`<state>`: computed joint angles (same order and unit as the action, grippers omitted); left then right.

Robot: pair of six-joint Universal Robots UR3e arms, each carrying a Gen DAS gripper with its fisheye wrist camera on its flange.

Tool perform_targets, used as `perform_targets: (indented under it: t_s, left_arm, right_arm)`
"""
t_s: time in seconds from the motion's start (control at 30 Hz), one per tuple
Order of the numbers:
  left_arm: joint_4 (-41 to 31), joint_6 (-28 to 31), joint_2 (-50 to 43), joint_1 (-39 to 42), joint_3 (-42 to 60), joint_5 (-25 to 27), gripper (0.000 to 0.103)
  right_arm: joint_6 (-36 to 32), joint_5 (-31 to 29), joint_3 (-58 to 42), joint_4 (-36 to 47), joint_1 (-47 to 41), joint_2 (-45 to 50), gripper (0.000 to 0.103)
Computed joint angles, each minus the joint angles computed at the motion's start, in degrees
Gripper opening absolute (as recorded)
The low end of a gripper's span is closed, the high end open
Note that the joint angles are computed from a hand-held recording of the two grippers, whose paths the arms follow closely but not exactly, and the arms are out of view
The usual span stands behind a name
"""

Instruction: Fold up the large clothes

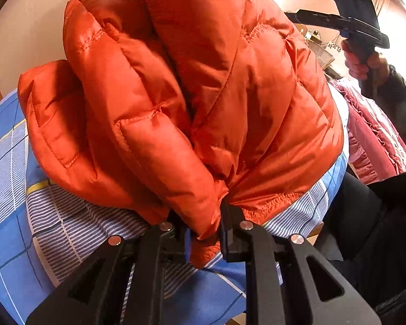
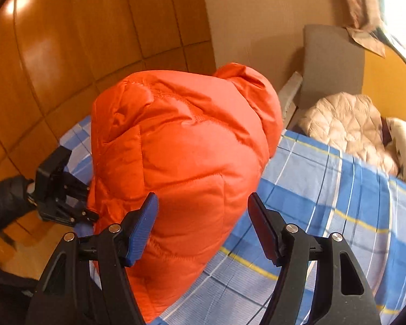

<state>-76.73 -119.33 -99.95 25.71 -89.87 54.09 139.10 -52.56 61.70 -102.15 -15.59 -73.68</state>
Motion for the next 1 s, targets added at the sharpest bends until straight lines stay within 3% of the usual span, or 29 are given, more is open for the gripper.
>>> perform_targets:
  t_s: [0.13,0.6,1.0]
  left_arm:
    - [-1.8,1.1,-1.3,0.5,1.8,-0.1,0.015]
    - [-3.3,-0.3,-2.4,-0.5,5.2,2.2,0.015]
    - [-4.0,-2.2,-2.9,-3.0,8.2,4.6,0.015]
  right_arm:
    - [-1.6,-1.6,-1.9,0.1,1.6,1.6,0.069]
    - [-7.6,-4.6,11.4,-9.6,4.4,-7.0,0.069]
    - [-13.5,-6.5,8.1,-8.0,6.8,-6.3,0.069]
